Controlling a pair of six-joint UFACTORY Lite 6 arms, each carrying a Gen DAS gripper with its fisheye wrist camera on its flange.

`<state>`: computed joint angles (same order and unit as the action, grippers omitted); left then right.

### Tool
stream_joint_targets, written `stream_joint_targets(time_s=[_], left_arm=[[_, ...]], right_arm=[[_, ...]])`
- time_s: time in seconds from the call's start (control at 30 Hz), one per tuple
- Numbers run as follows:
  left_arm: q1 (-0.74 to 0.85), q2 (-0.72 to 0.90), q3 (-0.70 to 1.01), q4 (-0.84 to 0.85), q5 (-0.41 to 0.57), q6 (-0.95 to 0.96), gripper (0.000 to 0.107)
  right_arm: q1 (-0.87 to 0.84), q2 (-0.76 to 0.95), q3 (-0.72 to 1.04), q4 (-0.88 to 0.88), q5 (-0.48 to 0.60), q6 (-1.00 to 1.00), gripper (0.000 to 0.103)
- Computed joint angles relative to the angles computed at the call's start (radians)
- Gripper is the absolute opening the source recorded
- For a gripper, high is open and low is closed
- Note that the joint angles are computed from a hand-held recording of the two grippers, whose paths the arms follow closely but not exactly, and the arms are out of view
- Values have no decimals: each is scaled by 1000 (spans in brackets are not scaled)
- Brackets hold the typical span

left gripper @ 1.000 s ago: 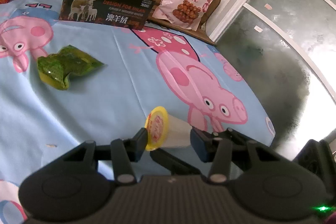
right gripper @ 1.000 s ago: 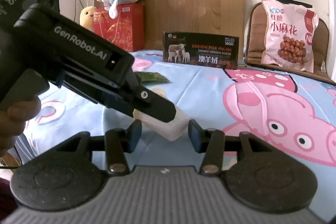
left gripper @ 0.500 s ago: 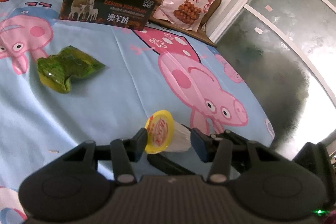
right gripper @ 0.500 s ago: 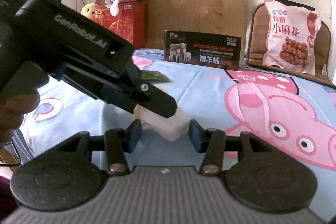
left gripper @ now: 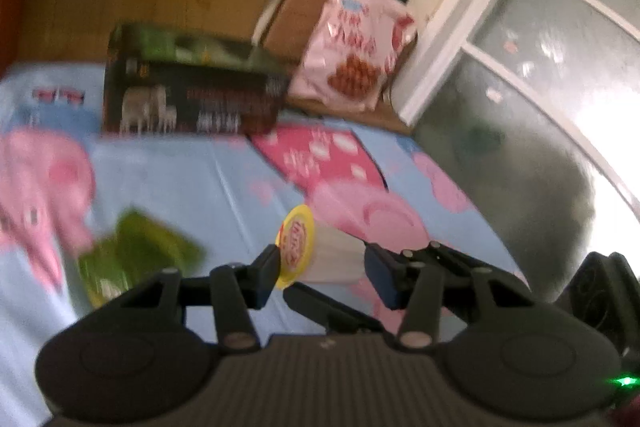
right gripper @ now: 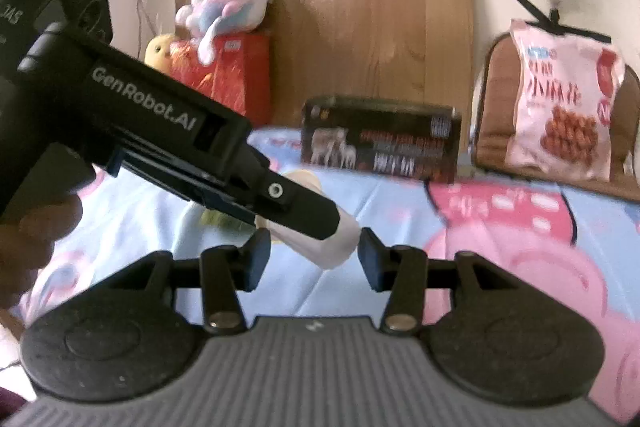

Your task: Organize snacks

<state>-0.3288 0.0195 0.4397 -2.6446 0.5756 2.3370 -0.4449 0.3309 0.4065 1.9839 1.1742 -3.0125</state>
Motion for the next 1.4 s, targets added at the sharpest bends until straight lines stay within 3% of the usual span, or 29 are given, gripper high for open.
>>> stream_joint_targets(time_s=[0.3, 0.6, 0.7, 0.77, 0.87, 1.1, 1.23, 1.33, 1.4], left_arm=[[135, 237, 436, 256, -96, -200, 49], [203, 657, 1019, 481, -258, -465, 51], [216, 747, 1138, 558, -330, -569, 52], [244, 703, 1072, 509, -278, -521, 52], [276, 547, 847, 319, -168, -296, 60], [401, 192, 320, 346, -12, -236, 63], [516, 63, 77, 454, 70, -324, 63], [550, 26, -31, 483, 109, -338, 63], [522, 29, -77, 415, 107, -288, 64]], right_arm=[[208, 136, 377, 149, -82, 196, 51], [355, 494, 984, 129, -278, 498, 53], [380, 571, 1092, 141, -331, 548, 58], [376, 570, 1082, 157, -327, 554, 58], [297, 506, 942, 123, -221, 560, 59], [153, 351, 649, -124, -83, 582, 59], [178, 328, 598, -279, -103, 663, 58], [250, 314, 565, -310, -171, 677, 47], [294, 352, 596, -342, -205, 760, 39]])
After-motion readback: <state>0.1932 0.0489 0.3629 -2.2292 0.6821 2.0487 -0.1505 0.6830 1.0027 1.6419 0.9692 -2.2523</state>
